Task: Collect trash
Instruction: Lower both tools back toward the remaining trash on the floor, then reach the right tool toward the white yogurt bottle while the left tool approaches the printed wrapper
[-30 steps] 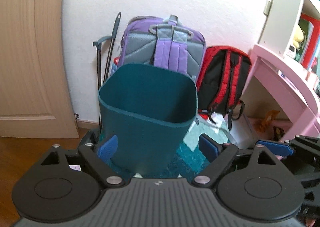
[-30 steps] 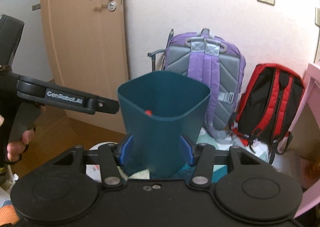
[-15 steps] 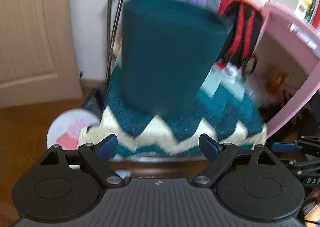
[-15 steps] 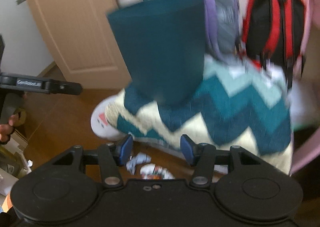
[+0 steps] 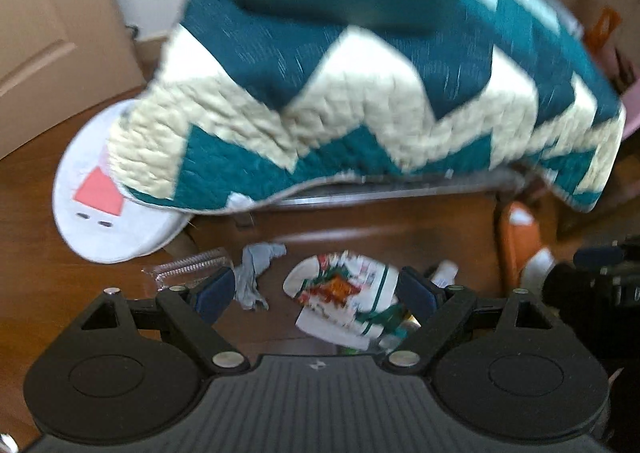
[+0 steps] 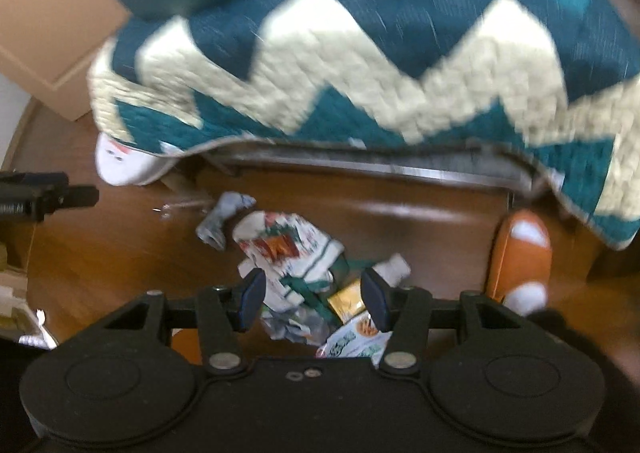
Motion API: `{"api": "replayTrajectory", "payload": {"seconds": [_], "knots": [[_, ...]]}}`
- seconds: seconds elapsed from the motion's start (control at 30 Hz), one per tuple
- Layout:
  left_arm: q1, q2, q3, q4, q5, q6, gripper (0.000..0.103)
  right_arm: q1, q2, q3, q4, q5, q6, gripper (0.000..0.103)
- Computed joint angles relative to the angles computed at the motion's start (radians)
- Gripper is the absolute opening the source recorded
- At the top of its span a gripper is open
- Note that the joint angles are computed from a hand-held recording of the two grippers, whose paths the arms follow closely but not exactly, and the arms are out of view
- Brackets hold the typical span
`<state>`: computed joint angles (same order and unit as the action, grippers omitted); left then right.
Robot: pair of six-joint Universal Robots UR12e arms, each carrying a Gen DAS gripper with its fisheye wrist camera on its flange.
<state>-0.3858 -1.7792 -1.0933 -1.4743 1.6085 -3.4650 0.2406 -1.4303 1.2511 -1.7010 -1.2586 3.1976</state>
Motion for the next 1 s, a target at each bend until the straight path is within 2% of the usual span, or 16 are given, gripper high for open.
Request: {"api": "replayTrajectory", "payload": {"seconds": [0.23,0.5,0.63,0.77,0.87,1.0], "knots": [[-0.001,-0.054,-0.037,-0.034,-0.049,0.163,0.089,-0.01,0.049,0.046,0.04,0.016,0.119,0.052],[-0.025,-0.098,-0.087,-0.028,-0.063,0.286,0.089,-0.018,0.104,0.08,0.036,0.029,0.241,0.052],[-0.048,-0.111,-0.119,0.006,-0.034,0.323,0.089,-0.022,0.122,0.102,0.026,0.038,0.279,0.052],[-0.061,-0.13,-0.145,0.039,0.003,0.397,0.089,-0.024,0.142,0.123,0.029,0.04,0.328,0.052],[-0.072,-0.141,-0.161,0.063,0.011,0.45,0.089,-0.027,0.153,0.145,0.005,0.074,0.394,0.052],[-0.078,-0.148,-0.179,0.102,0.019,0.456,0.089,-0.009,0.18,0.134,0.005,0.03,0.387,0.052]]}}
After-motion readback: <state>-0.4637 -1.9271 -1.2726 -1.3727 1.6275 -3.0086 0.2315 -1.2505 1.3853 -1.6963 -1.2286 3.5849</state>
